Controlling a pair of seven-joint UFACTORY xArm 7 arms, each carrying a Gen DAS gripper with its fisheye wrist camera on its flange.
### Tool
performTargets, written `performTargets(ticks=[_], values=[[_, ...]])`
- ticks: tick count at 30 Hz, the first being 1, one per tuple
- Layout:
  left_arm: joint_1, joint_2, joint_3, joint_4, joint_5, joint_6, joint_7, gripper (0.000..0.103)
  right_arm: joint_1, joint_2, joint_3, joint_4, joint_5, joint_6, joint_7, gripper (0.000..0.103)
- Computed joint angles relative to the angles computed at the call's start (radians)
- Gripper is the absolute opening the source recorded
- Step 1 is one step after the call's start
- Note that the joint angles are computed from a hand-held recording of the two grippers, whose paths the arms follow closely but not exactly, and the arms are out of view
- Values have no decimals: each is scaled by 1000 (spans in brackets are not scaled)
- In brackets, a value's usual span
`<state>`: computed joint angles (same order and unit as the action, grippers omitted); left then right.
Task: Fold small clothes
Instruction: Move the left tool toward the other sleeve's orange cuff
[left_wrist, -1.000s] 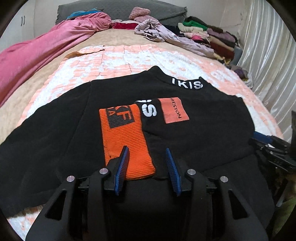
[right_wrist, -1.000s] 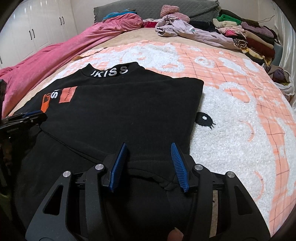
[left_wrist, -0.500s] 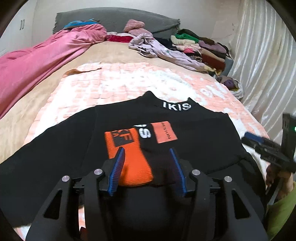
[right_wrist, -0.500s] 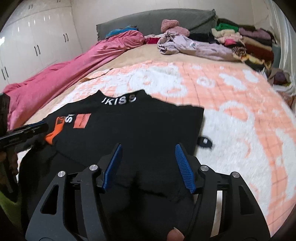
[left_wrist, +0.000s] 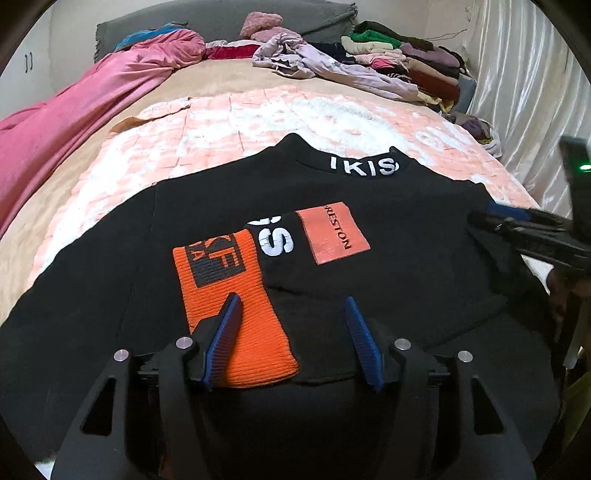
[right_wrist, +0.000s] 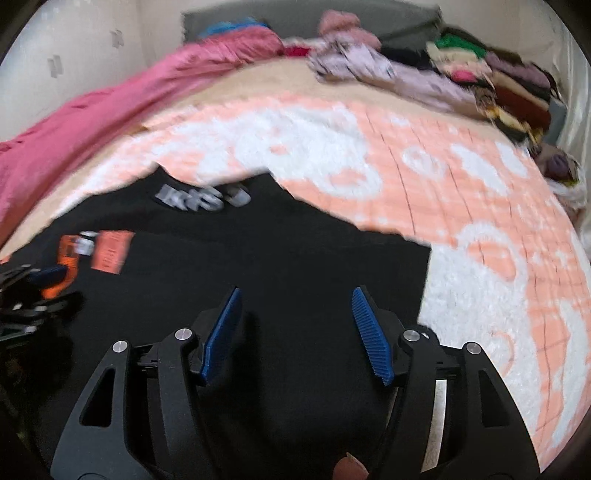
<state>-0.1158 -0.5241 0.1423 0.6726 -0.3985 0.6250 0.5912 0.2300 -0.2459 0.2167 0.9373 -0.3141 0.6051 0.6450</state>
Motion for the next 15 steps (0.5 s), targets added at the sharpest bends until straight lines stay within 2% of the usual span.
performTargets(ticks=[2,5,12,15], values=[[-8,-2,12,-2,-16,-1,14,59,8,-7,-24,-38,54,-56,-22,55],[-12,-10,22,1,-37,7,24,63,7,-29,-18,-45,62,-77,-31,59],[7,-59,31,4,-48,3,1,92,-5,-90,3,-68,92,-105,-21,72],[17,-70,35,9,-38,0,-9,97,-6,-110,14,-77,93,-112,-13,75]])
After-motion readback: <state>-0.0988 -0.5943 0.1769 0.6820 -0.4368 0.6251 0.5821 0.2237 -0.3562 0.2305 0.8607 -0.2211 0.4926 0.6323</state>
